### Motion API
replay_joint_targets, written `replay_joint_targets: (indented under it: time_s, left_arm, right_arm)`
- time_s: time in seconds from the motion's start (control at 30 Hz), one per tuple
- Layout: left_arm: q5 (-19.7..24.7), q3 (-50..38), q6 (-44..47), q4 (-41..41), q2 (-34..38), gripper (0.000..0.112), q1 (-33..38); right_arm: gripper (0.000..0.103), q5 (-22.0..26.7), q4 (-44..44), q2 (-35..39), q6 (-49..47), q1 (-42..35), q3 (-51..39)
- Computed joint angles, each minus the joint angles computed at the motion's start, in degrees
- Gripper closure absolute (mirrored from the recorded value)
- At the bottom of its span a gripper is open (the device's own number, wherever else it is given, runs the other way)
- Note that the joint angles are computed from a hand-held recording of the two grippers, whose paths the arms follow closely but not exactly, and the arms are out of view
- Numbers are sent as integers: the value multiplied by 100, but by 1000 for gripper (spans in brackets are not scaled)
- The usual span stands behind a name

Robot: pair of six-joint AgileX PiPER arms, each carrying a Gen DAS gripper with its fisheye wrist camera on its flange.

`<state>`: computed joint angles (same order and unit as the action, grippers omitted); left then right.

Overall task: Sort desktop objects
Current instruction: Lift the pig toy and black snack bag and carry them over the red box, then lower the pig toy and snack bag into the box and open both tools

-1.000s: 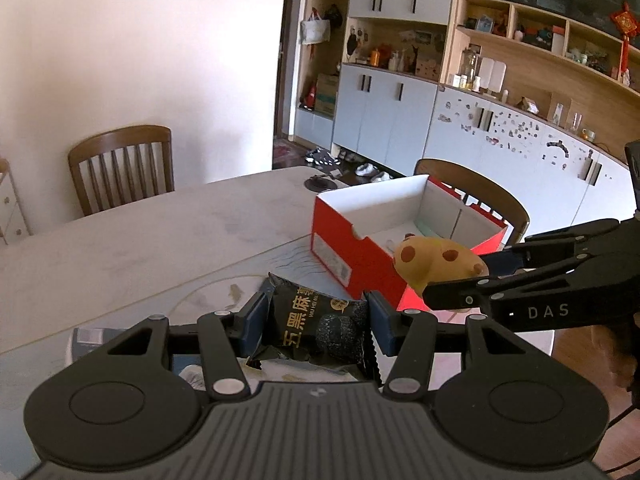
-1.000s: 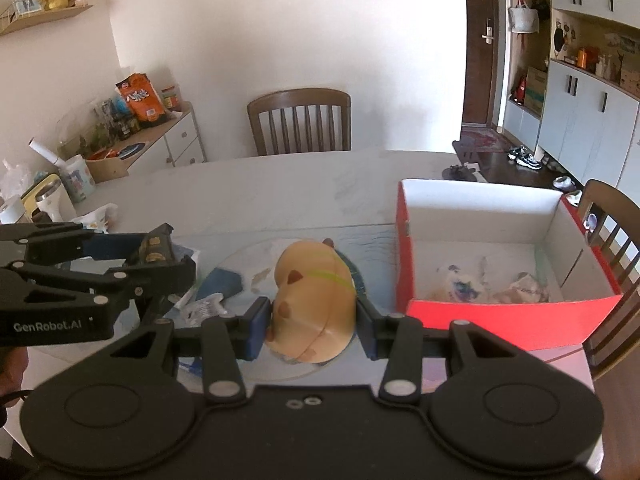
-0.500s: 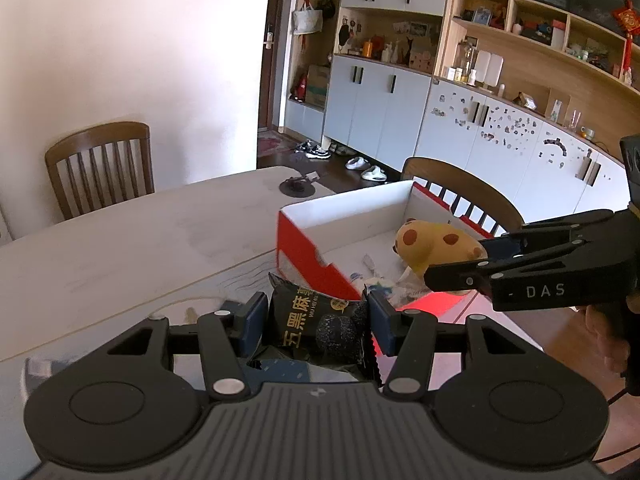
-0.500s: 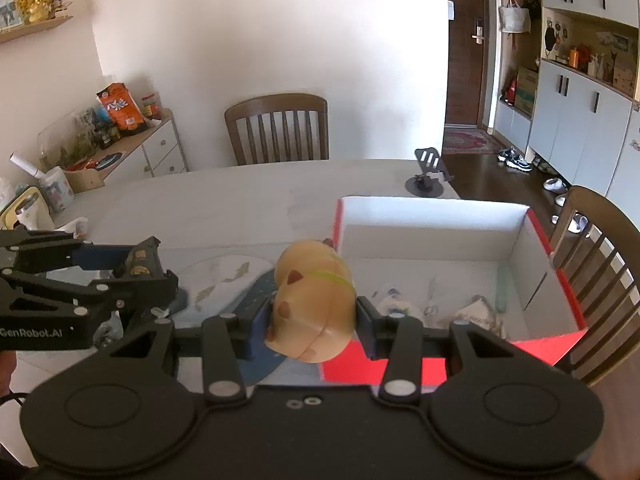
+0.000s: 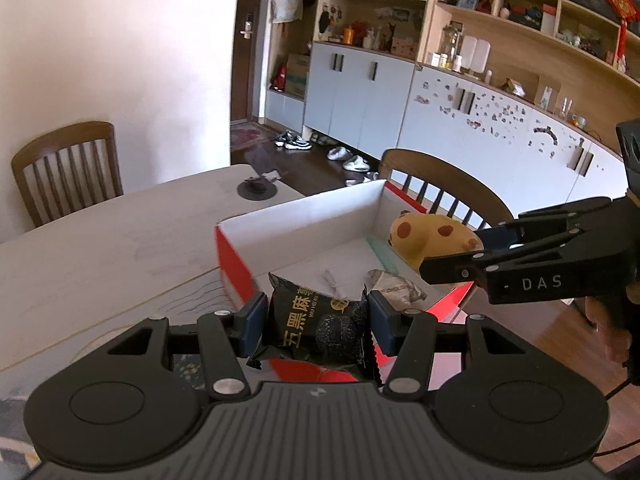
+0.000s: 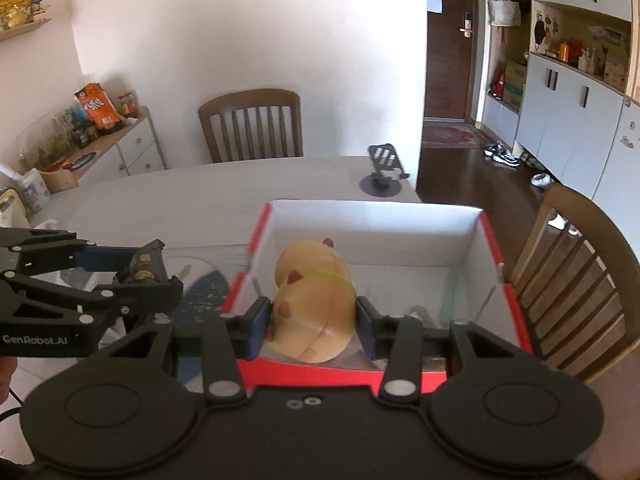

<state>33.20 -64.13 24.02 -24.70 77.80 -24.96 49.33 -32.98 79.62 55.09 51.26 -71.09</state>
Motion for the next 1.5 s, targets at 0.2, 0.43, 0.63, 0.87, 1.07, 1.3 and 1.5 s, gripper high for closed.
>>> replay_joint_targets:
  time_s: [0.2,0.43,0.63,0.87,1.07,1.3,1.5]
  left_arm:
    - [-69,-496,-309,367,584,59,-351]
    - [4,-1183,-707,850,1321,59,-594]
    - [227,-1866,-839,1053,1946,59,-678]
    - [496,-2532,-770,1127,2513,59,-668]
    - [944,-3276,-802,1226,3092,59,-593]
    - [1141,-3736,-1031,1571,3543,59,-749]
    - [1416,-4259,-1166,1928,3949,59,-896]
  right_arm:
    - [59,-297,434,-81,-676,-623,186]
    - [59,-588,873,124,-1454,-1221,173]
    - [59,-748,1366,413,-2134,-1644,64]
    - [59,-869,1655,815,-2727,-2027,-162]
    - [59,-879,2192,1221,-3410,-2413,-370]
    - [59,-916,2352,1610,-3684,-2641,-489]
    - [60,-918,2460,1923,-3851,-2725,-672]
